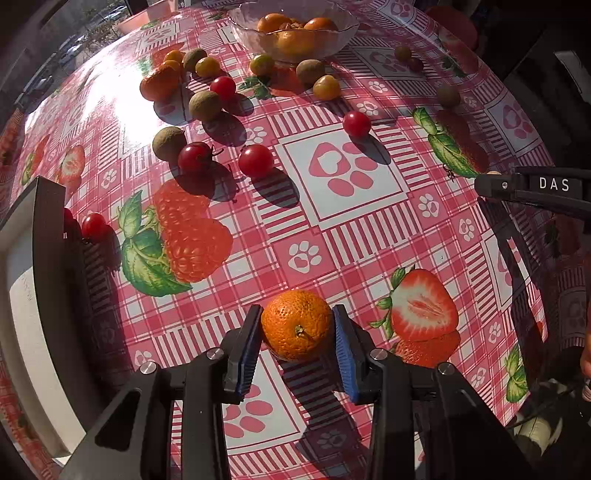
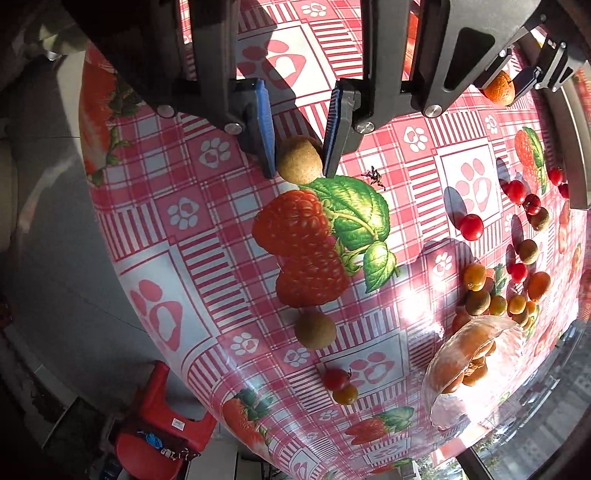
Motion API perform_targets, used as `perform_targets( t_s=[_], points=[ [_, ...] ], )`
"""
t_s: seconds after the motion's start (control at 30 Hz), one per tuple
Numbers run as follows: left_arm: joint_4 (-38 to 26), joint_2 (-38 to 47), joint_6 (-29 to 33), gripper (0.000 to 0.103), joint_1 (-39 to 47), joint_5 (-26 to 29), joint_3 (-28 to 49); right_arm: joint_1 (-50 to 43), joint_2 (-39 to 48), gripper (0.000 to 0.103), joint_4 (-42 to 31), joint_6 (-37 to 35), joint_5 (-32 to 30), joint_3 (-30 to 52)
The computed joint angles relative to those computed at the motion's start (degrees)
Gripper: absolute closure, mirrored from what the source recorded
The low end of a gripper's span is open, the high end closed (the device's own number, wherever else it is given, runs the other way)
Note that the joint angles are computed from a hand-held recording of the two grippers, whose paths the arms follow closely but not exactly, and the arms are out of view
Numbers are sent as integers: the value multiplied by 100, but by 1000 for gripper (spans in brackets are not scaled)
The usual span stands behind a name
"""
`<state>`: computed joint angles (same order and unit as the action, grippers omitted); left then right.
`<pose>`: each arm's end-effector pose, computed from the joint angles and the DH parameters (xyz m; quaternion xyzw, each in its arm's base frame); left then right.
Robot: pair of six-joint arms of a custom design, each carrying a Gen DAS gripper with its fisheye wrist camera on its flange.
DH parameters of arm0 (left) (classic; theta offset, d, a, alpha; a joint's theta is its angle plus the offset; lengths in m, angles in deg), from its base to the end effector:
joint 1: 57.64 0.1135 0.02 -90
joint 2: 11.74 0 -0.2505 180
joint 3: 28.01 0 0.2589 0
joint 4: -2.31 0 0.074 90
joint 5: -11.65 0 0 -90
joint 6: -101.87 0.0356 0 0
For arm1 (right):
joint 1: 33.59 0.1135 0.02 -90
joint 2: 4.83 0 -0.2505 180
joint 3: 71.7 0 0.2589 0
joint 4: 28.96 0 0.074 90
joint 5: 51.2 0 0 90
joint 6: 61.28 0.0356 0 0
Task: Organize fruits
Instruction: 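Grasp the mandarin orange with the left tool while the right grasps a brown round fruit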
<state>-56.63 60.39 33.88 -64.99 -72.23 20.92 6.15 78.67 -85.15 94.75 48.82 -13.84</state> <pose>0.1940 -0.0288 0.1416 0.2560 0.9628 -0.0441 0.0747 0.1889 0.1490 0.1424 0.2320 0.9662 0.0040 0.1123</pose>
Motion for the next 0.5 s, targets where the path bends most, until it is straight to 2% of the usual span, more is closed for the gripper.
perform_targets(
  t_s=[0.13,0.3,0.5],
  points=[
    [-125,165,166,64,282,157,149,409,-515,76,0,454,-37,-259],
    [-491,198,528,64,816,401,381,1463,-618,76,-95,1588,29,-213],
    [-959,64,1215,64,1515,617,548,2115,-523,76,-185,2221,38,-16]
  ],
)
